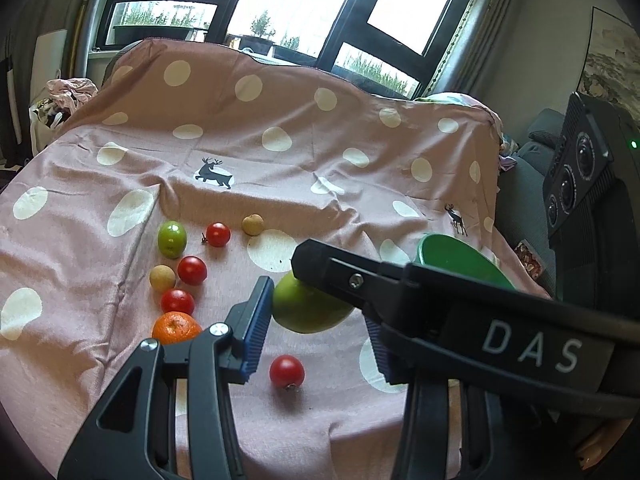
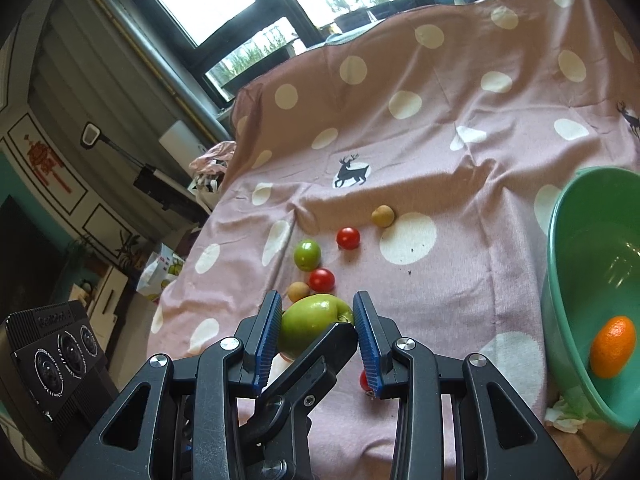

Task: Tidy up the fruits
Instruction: 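Carry the green apple toward the green bowl held by the left gripper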

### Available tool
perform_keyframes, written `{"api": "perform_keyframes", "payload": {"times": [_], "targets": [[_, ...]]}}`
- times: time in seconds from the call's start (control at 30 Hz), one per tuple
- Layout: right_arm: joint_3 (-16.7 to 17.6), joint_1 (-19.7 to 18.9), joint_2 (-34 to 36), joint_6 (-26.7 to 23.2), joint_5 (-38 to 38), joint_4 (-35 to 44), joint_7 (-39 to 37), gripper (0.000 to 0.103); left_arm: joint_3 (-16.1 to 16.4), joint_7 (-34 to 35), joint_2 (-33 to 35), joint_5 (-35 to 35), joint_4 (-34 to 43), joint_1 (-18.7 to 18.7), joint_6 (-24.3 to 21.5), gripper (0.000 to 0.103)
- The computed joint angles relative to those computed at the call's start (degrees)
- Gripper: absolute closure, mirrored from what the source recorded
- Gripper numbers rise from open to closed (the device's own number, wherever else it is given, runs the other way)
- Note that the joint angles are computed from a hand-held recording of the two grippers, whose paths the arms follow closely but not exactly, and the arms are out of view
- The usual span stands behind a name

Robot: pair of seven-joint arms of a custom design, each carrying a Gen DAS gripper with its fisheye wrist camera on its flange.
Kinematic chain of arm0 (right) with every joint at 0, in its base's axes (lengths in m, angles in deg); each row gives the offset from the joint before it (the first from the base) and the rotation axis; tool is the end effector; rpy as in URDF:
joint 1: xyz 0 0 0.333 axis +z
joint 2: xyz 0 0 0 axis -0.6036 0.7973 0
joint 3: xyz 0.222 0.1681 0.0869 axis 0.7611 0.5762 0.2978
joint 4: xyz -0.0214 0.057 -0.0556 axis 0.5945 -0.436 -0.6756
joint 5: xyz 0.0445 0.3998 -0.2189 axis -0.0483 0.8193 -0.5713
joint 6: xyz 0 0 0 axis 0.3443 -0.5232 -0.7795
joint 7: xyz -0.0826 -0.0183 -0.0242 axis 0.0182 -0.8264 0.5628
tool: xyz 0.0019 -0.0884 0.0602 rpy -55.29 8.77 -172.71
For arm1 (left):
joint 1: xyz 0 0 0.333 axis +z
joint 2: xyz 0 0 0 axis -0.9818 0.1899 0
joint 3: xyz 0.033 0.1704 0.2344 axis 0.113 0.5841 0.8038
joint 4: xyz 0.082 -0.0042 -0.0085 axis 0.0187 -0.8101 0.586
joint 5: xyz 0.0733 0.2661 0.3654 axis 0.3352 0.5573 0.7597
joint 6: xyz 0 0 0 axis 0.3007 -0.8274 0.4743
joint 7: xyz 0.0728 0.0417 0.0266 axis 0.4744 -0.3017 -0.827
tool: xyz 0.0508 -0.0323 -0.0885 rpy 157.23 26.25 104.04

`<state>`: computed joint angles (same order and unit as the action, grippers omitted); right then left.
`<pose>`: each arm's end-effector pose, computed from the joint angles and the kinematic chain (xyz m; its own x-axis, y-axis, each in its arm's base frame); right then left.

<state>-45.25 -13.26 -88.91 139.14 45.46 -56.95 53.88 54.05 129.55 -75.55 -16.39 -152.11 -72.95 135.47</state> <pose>0.5183 0.2261 0.4591 0.5533 -0.6500 -0.5210 -0.7758 -0.1742 -0.6065 0.4141 -0.1327 0.4084 0.1490 -0.9225 0.3562 -0.5104 -0.3802 -0.7713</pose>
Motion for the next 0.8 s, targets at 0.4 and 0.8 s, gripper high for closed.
{"api": "perform_keyframes", "payload": {"times": [0.4,0.8], "targets": [[-0.7,1.0,-3.1,1.5,1.7,-2.0,-2.5,0.065,-2.4,-1.0,-3.5,0.0,-1.0,1.1,0.5,0.059],[-1.2,1.1,-3.4,1.4,1.8,-2.1,-2.6,0.065,-2.6,-1.1,-3.3,0.5,-0.6,1.0,0.6,0.059]]}}
